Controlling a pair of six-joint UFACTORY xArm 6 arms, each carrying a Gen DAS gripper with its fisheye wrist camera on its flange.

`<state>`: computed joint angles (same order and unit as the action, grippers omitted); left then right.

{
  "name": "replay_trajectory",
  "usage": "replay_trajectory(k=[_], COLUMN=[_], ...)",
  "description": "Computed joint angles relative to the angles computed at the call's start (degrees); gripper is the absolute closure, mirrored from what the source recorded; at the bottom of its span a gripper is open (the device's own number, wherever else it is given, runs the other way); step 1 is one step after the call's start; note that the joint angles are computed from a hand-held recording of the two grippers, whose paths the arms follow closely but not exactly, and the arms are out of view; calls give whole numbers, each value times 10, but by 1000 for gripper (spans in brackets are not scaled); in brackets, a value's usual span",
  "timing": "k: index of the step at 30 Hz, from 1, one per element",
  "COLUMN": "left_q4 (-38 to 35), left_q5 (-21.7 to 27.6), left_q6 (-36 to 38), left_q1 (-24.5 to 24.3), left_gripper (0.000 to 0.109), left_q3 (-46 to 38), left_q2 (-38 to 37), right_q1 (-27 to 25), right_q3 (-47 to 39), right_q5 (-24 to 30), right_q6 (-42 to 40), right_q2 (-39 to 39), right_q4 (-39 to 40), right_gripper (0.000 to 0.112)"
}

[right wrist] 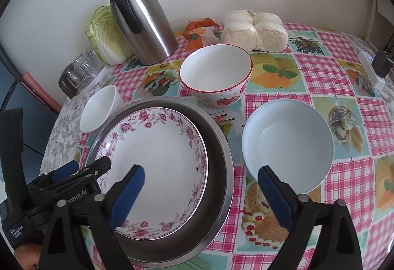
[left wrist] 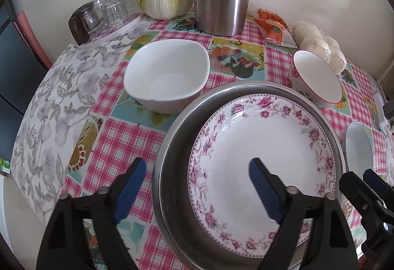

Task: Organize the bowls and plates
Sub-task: 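Move both open tools toward the red-rimmed strawberry bowl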

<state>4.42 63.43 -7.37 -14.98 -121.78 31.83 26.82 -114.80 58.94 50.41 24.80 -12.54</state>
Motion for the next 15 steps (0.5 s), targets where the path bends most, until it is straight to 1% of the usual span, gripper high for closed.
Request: replay_trajectory(k=[5,15], left_q4=[3,3], left_q5=[-3,-17], left_q6=[-8,-20], left_q1=[1,5], left_gripper=[18,15], left_q3=[3,10], left_q2=[-1,-4], right_q1=[1,1], right_q3=[-1,1], right_q5=[2,4], right_q6=[-3,-3], right_q2=[1,1], right_q4=[1,-9], right_gripper=[9,9])
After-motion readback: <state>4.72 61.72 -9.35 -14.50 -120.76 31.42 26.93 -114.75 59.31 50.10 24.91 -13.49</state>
